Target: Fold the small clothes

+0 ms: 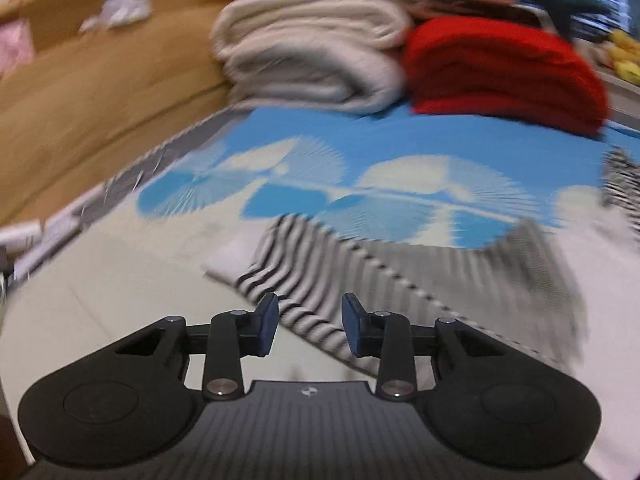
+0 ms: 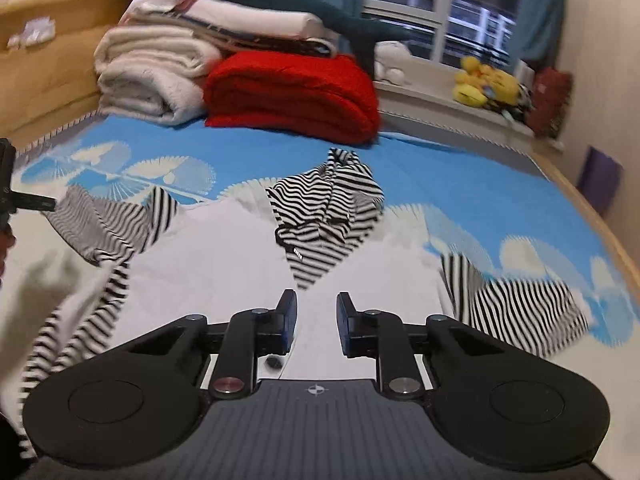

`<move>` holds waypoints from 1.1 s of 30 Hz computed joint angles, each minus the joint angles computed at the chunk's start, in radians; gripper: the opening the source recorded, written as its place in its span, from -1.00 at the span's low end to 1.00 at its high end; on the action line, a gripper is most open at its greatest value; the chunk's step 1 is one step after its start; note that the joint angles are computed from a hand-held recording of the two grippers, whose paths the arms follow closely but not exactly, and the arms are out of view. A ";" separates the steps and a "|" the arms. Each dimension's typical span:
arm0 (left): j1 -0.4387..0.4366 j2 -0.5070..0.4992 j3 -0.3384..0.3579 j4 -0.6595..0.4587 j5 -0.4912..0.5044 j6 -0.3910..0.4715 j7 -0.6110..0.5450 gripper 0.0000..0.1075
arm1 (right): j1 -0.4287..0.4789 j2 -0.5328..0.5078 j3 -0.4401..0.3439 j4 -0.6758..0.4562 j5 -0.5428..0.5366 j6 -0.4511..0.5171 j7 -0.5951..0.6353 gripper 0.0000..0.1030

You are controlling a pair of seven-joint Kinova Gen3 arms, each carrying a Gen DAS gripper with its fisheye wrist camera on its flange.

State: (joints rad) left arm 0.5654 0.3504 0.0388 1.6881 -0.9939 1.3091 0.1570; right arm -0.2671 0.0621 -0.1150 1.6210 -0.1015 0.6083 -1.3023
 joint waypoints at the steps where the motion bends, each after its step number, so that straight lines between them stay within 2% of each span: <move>1: -0.019 0.001 -0.017 0.031 -0.004 -0.023 0.033 -0.27 | -0.001 0.036 -0.001 -0.021 0.004 -0.013 0.016 -0.57; 5: -0.097 -0.001 -0.057 0.122 -0.015 -0.121 0.148 -0.17 | -0.015 0.135 0.000 -0.058 0.038 -0.069 0.002 -0.56; 7: -0.135 0.005 -0.059 0.151 -0.032 -0.155 0.226 0.00 | -0.038 0.171 0.017 -0.086 0.063 -0.038 -0.034 -0.56; 8: -0.139 0.001 -0.081 0.173 -0.048 -0.183 0.267 0.12 | -0.037 0.186 0.014 -0.104 0.063 -0.010 -0.042 -0.56; 11: -0.178 0.007 -0.088 0.205 -0.082 -0.248 0.322 0.17 | -0.014 0.212 -0.012 -0.124 0.041 0.031 -0.002 -0.54; 13: -0.212 0.012 -0.098 0.219 -0.085 -0.312 0.339 0.02 | -0.019 0.218 -0.012 -0.118 0.051 0.036 0.013 -0.54; 14: -0.216 0.008 -0.103 0.224 -0.089 -0.334 0.337 -0.27 | -0.023 0.223 -0.008 -0.121 0.059 0.046 0.012 -0.54; 15: -0.214 0.006 -0.104 0.225 -0.094 -0.341 0.323 -0.70 | -0.031 0.229 -0.001 -0.129 0.071 0.063 0.004 -0.54; 16: -0.226 0.005 -0.087 0.213 -0.093 -0.339 0.294 -0.80 | -0.037 0.236 0.006 -0.136 0.082 0.081 -0.006 -0.54; 18: -0.206 0.015 -0.084 0.158 -0.085 -0.295 0.223 -0.84 | -0.042 0.242 0.016 -0.147 0.097 0.106 -0.023 -0.54; 22: -0.124 0.009 -0.054 0.034 -0.157 -0.228 0.134 -0.85 | -0.065 0.263 0.049 -0.190 0.153 0.188 -0.108 -0.54; 25: -0.083 0.008 0.051 -0.077 -0.231 -0.242 0.058 -0.85 | -0.061 0.274 0.058 -0.213 0.169 0.241 -0.152 -0.54; 28: -0.083 0.029 0.190 -0.193 -0.267 -0.352 -0.055 -0.85 | -0.040 0.276 0.064 -0.228 0.169 0.263 -0.188 -0.61; 29: -0.076 0.048 0.237 -0.240 -0.258 -0.393 -0.095 -0.85 | -0.034 0.276 0.068 -0.233 0.167 0.267 -0.209 -0.72; 33: -0.133 0.141 0.421 -0.395 -0.111 -0.539 -0.258 -0.59 | 0.016 0.292 0.081 -0.278 0.118 0.283 -0.294 -0.74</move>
State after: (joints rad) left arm 0.4322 0.4913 0.4601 1.2931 -1.1052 0.7699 -0.1007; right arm -0.2513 0.3545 -0.0345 1.3433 0.0169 0.8916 -1.5961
